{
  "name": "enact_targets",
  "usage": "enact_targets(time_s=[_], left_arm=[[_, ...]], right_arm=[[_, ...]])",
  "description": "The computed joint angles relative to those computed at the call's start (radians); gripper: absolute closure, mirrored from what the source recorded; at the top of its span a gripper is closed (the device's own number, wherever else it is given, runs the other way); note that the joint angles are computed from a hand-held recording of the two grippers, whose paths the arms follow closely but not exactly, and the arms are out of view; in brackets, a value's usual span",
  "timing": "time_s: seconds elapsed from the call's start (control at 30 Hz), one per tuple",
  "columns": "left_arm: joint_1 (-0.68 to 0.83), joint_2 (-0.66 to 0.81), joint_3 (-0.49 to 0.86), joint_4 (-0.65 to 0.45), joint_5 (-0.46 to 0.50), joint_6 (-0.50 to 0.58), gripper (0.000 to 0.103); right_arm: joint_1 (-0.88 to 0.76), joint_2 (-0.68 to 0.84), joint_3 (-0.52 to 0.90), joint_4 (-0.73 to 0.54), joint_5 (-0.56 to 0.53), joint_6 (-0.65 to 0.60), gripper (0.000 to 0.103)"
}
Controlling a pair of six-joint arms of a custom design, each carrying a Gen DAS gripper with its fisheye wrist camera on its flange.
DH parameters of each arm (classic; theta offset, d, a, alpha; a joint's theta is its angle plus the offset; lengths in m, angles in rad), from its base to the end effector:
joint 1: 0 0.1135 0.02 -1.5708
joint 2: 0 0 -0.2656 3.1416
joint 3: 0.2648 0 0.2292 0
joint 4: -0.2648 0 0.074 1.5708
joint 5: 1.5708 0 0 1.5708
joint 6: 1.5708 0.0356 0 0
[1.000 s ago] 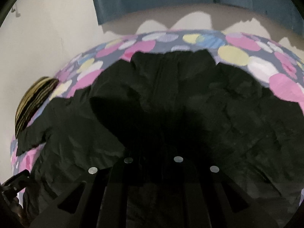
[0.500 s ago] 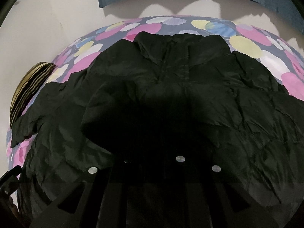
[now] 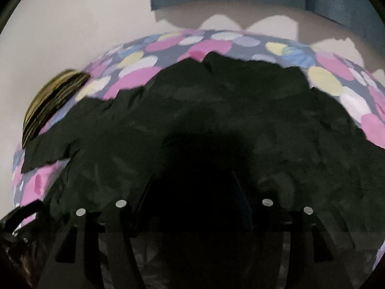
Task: Fold large clothes
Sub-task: 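Lift the sleeve with the right gripper and lay it across the jacket body, then open the right gripper and withdraw it from the folded sleeve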
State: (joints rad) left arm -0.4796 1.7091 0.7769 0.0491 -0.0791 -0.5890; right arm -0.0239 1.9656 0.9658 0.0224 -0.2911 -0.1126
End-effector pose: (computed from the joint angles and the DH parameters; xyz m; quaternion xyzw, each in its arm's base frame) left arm 0.2729 -0.1388 0.1501 -0.0647 0.9386 -0.1395 0.3089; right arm 0.3528 0.0018 0.1153 -0.0843 0.9434 0.1186 0.2981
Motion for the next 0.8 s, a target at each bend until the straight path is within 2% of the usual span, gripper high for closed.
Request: enact_targets(time_s=[0.13,0.2,0.23,0.3,0.4,0.53,0.67,0.73,0.8], left_arm=[[-0.003,0.001,0.0,0.002,-0.001,-0.002,0.002],[-0.001,-0.001,-0.002,0.004,0.005,0.003,0.002],[0.0,-0.002,-0.003,0.005,0.006,0.006,0.002],[-0.001,0.001,-0.003,0.007,0.007,0.01,0.002],[0.006,0.002,-0.004,0.009,0.019,0.012,0.002],[0.01,0.007,-0.003,0.017,0.027,0.015,0.002],[0.011,0.013,-0.004,0.023,0.032,0.02,0.002],[0.011,0.016,-0.003,0.025,0.032,0.023,0.002],[0.007,0.02,-0.004,0.026,0.026,0.025,0.002]], right_arm=[[0.016,0.096,0.09,-0.091,-0.003,-0.025,0.037],[-0.004,0.079,0.078,-0.092,-0.05,-0.032,0.037],[-0.033,0.064,0.086,-0.13,-0.11,-0.035,0.037],[-0.106,0.031,0.089,-0.192,-0.243,-0.049,0.037],[-0.263,-0.046,0.083,-0.266,-0.36,-0.117,0.037],[-0.508,-0.043,0.157,-0.335,-0.392,-0.203,0.037],[-0.702,0.131,0.332,-0.322,-0.312,-0.118,0.039],[-0.764,0.278,0.489,-0.398,-0.305,-0.08,0.043],[-0.788,0.395,0.618,-0.494,-0.354,-0.07,0.049]])
